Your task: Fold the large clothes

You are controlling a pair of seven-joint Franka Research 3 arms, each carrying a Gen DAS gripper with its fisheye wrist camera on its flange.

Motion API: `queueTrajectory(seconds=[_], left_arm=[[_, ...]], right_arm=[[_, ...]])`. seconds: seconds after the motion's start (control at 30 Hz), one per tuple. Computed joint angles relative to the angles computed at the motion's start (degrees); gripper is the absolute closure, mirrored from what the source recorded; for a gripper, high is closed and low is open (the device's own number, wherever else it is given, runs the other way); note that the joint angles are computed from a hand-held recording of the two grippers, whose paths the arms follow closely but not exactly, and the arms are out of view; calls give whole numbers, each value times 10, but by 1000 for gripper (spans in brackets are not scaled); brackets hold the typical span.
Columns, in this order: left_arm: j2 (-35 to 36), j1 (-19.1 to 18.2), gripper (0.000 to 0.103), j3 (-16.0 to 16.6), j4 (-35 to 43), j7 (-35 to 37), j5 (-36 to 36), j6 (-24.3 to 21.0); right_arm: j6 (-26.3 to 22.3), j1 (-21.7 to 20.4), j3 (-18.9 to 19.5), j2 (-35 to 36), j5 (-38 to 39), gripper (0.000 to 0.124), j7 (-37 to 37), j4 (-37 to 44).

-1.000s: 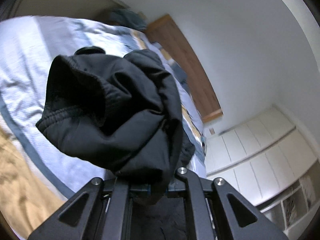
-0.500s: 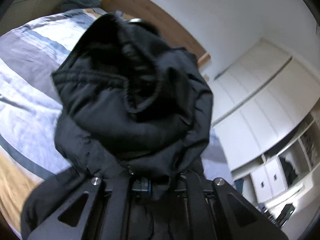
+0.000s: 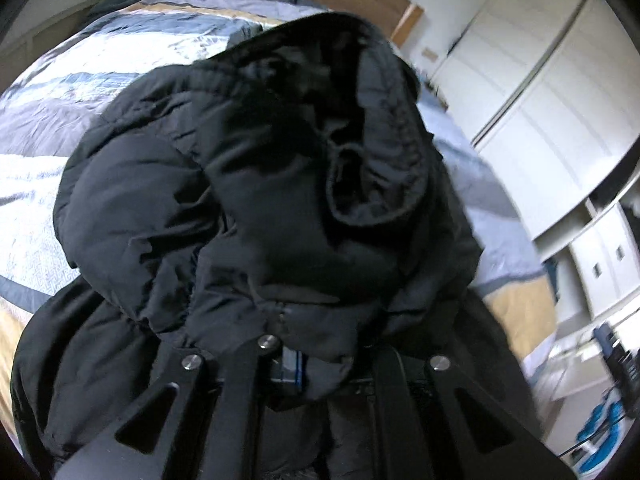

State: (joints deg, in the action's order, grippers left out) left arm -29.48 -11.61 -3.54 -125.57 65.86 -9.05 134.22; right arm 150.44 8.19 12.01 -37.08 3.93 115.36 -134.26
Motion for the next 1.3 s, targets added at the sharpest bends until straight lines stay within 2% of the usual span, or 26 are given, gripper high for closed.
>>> queueTrajectory(seconds=[0.1,0.23,0.37,0.43,0.6,0.7,0.8,0.9,1.07,1.3], left_arm=[[-4,-7,94,1,-21,6,-9,12],[-13,-22,81,20,-41,29,-44,35],[-32,-32,68,26,-56,49,-64,39],[-44,-39,65,26,-67,54,-74,44],[-62,-62,61,35,-74,72,-102,47],[-81,-67,61,44,-72,94,-106,22],[-94,-69,61,44,-78,101,-112,18],[-110,-55,61,41,-70,97,-95,3],[-139,-24,61,57,-67,97,-65,-16],[-118,41,61,75,-15,102,1,-45]], right_arm=[[2,0,-2,3,1,60,-1,-6],[7,2,-5,9,6,59,2,-11],[10,5,-2,15,6,58,3,-7],[10,4,4,18,0,57,3,-3],[3,13,8,25,-5,57,2,10],[1,23,9,30,-3,56,-1,23],[-4,30,17,39,-12,55,-9,44],[-8,47,21,58,-11,55,-22,69],[-14,88,23,112,0,55,-52,124],[-29,150,39,249,-17,55,-106,272]])
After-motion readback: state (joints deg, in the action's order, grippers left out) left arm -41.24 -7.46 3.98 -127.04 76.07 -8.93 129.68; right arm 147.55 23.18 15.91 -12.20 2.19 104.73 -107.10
